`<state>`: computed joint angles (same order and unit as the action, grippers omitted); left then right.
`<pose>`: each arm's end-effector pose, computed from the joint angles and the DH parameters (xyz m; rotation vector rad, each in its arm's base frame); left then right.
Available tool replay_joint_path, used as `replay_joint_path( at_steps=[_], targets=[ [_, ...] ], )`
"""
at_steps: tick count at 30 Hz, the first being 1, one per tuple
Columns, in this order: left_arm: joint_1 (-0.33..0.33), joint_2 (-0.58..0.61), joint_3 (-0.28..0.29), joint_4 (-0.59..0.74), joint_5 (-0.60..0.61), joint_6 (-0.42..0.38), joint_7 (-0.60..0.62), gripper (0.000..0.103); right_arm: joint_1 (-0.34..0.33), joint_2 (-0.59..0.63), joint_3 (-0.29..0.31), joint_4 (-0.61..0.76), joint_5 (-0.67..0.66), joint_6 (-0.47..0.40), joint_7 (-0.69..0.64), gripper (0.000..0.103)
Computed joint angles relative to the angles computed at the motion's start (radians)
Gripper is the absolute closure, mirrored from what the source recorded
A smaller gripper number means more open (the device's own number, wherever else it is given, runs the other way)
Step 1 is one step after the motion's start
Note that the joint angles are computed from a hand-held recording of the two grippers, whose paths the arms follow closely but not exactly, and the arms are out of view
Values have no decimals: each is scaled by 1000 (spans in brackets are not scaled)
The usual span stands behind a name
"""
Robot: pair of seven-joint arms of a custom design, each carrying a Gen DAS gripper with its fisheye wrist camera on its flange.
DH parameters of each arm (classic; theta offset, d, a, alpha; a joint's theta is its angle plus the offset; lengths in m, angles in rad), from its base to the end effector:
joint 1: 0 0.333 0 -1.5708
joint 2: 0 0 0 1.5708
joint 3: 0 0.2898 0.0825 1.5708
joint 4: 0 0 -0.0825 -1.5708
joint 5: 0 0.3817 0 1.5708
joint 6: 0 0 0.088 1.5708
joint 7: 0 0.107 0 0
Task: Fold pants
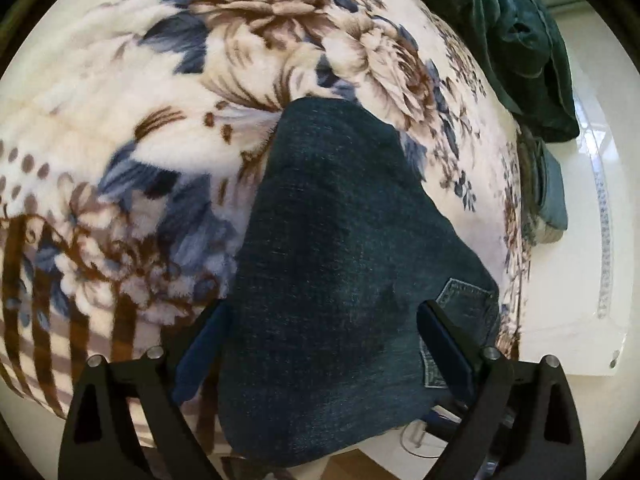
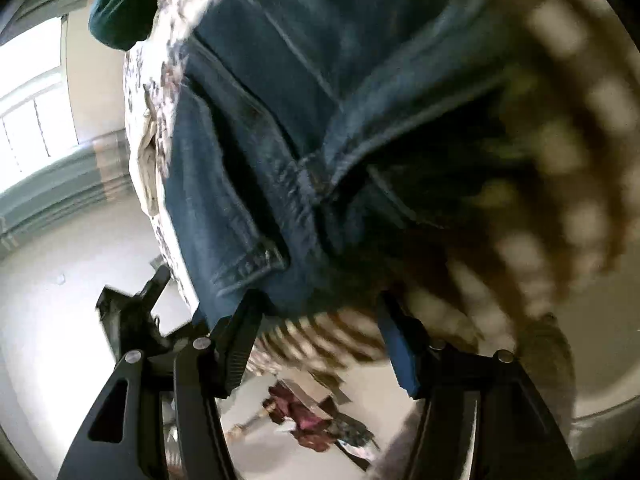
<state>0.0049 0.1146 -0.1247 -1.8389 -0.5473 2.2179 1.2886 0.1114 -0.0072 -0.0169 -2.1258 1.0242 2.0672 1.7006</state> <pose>0.6084 -0.0877 0.4703 2.3592 -1.4928 0.6936 0.5380 0.0958 0.4050 -1.1707 2.1721 0.9435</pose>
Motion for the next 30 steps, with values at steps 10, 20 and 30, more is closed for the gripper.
replay_joint_path(
  at_steps=[10, 20, 30],
  targets=[
    [26, -1, 5, -43, -108, -42, 38, 8, 44, -10, 26, -62, 336, 211, -153, 39],
    [20, 1, 0, -62, -184, -13, 38, 8, 62, -109, -2, -194, 567, 240, -326, 7],
    [21, 36, -6, -24, -151, -41, 59, 6, 72, 10, 38, -78, 444, 291, -209, 0]
  ],
)
